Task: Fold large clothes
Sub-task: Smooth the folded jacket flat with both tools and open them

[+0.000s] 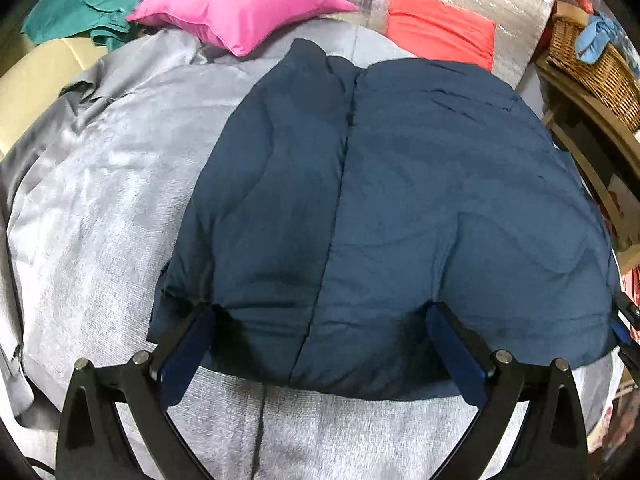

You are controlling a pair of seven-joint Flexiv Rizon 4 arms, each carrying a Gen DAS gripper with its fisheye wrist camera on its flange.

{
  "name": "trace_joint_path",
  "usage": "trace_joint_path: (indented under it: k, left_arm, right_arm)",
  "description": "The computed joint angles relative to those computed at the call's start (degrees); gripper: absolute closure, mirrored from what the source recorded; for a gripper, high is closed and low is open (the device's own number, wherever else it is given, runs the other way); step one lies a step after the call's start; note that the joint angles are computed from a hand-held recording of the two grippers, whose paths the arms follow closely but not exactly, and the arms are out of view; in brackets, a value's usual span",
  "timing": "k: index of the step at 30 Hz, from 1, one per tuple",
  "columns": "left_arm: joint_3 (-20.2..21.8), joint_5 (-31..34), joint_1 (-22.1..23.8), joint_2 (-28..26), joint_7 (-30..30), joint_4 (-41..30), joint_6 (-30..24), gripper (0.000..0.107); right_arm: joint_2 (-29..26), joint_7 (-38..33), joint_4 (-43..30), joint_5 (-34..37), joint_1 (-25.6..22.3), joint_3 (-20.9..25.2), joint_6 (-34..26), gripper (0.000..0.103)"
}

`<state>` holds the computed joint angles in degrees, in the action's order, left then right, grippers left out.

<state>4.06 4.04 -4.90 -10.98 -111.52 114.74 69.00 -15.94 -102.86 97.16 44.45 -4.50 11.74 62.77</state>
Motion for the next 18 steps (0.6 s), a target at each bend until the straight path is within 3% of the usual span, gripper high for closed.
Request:
trace_joint_path:
  k: [2, 6, 9, 12, 14, 18]
  left_arm:
    - [-0.80, -2.79, 1.15, 0.63, 3.25, -0.14, -1.93, 0.004]
    - [4.94, 14.06, -1.96, 1.89, -11.52, -4.19, -2.13, 0.004]
    - [5.02, 17.20, -0.48, 2.92, -16.95, -3.86, -2.36, 0.004]
    - [2.67, 12.39, 1.93, 0.61, -13.30, -5.10, -9.51, 0.004]
    - [2.23, 10.09, 2.62, -0.04, -12.91, -4.48, -8.32, 0.004]
    - [2.69, 13.57, 1.67, 0.11, -13.41, -5.76, -9.82, 0.004]
  right_arm:
    - [0.35, 0.23, 0.12, -0.88, 0.15, -0.20, -0.51, 0.052]
    - [1.86, -2.71, -1.22, 6.54, -2.69, 0.28, -2.60, 0.052]
    - [3.09, -4.09, -0.12, 6.59, -1.79, -0.90, 0.76, 0.051]
    - [1.51, 0.26, 0.18, 2.02, -0.05, -2.57, -0.39, 0.051]
    - [-0.01, 2.67, 0.36, 0.14, 0.25, -2.69, -1.27, 0.052]
    - [0.57, 4.00, 1.06, -1.84, 0.04, -2.03, 0.26, 0.053]
